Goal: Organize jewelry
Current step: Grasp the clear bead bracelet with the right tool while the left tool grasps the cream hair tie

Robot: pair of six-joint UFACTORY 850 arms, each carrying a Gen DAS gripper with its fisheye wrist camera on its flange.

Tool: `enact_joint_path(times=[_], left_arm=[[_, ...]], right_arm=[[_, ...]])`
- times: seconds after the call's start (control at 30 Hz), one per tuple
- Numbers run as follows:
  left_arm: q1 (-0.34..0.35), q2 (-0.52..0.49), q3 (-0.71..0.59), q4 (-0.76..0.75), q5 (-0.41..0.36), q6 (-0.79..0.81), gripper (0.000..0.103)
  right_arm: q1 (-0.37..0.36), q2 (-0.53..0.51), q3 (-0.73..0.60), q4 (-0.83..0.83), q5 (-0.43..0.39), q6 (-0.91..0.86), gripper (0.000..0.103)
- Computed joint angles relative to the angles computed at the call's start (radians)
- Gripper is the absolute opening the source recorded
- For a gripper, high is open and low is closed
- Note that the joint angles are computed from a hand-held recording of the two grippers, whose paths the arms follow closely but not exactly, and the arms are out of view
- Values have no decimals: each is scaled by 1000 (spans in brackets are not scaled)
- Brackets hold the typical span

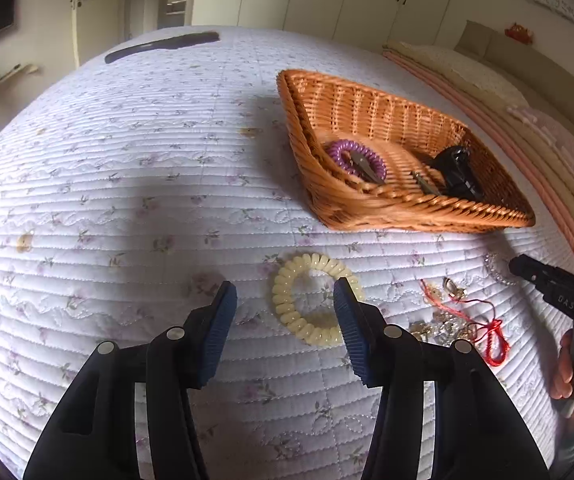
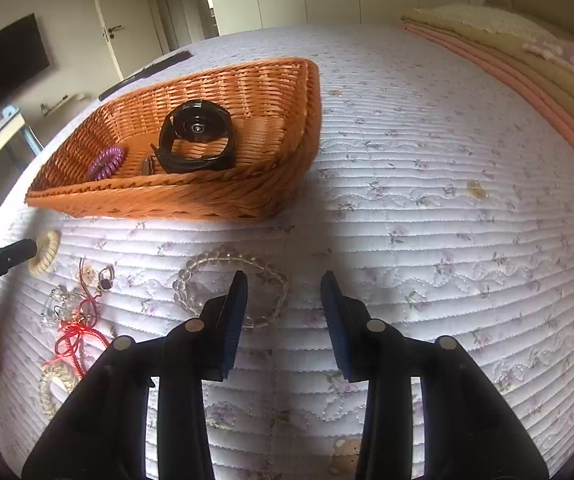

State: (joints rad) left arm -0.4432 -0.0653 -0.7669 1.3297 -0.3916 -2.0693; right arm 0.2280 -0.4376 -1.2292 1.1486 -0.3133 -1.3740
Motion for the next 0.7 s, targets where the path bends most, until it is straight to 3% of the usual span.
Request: enact_joint_path(times=[0.23, 0.4, 0.43, 0.47, 0.7], left_arm=[[-47, -55, -54, -106, -138, 139, 39], [-54, -59, -58, -109, -160, 146, 22], [-51, -53, -53, -99, -148, 138, 12], [-51, -51, -49, -89, -139, 127, 10], [-74, -46, -40, -46, -164, 81, 9]], right_arm=[[37, -10, -5, -62, 79, 21, 34], [51, 1, 13, -17, 99, -66, 11], [50, 5, 19, 27, 99, -112, 7], [49, 14, 33, 102, 102, -186, 7], [37, 31, 50, 158, 75, -235, 6]])
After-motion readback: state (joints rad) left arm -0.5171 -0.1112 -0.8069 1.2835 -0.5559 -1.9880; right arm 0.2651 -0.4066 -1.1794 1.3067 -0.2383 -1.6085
